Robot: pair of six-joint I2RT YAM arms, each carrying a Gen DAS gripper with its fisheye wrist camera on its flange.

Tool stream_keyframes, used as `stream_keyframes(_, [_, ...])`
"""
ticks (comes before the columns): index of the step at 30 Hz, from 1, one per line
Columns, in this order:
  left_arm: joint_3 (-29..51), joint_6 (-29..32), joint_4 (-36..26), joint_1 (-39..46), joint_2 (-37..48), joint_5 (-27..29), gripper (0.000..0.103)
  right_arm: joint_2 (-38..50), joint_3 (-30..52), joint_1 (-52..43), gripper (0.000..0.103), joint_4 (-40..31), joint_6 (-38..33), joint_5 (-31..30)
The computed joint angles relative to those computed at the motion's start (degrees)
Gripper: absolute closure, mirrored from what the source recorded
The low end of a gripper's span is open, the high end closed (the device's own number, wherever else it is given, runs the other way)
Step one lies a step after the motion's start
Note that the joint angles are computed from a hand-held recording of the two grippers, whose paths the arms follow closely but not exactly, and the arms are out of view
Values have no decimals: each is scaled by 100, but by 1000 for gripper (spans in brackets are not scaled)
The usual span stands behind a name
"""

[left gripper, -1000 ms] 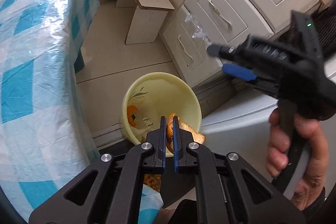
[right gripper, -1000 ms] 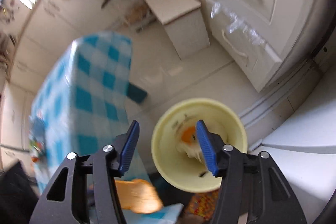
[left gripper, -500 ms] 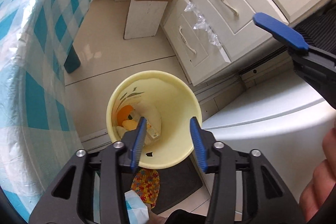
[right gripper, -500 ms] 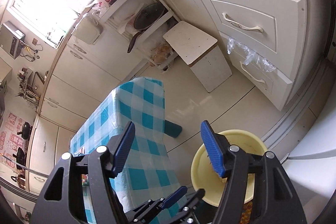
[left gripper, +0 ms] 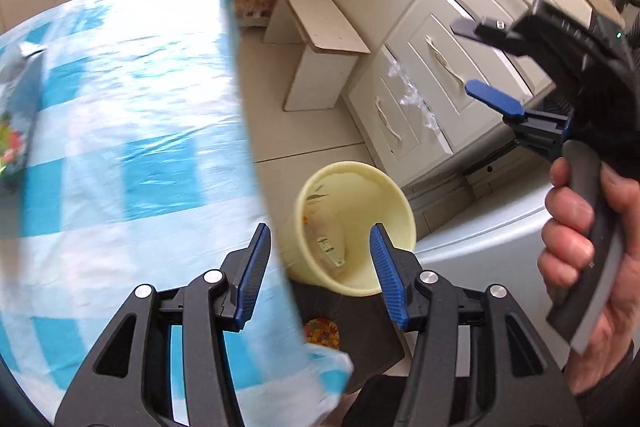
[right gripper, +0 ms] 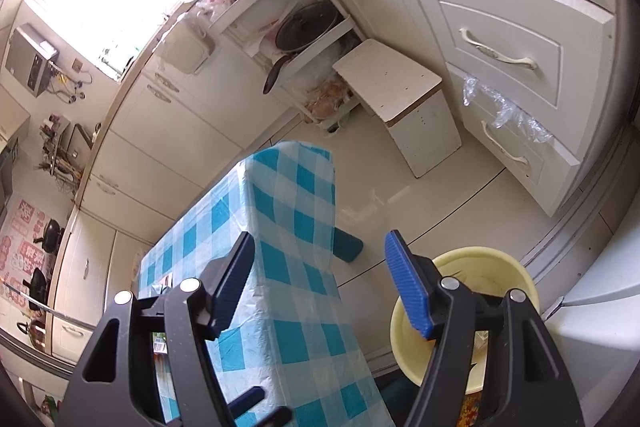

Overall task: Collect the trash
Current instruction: 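Grasp the orange peel with the left tool while the right tool grasps the milk carton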

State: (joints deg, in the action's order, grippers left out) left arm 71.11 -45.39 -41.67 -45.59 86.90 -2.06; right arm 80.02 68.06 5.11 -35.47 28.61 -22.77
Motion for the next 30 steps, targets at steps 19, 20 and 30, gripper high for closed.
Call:
stream_keyframes(19, [-1383, 3092, -2044, 7362, -2931, 1592, 48, 1535, 1526, 2942, 34, -231, 314, 874])
stream_keyframes(20, [-1363, 3190, -1979, 7504, -2805, 1640, 47, 1668, 1667, 3087, 34, -235, 332, 869])
stream_keyframes(30, [-1684, 3202, -1031, 7754, -2031, 1399, 44, 3403, 3634, 4418, 30, -736, 186, 1181])
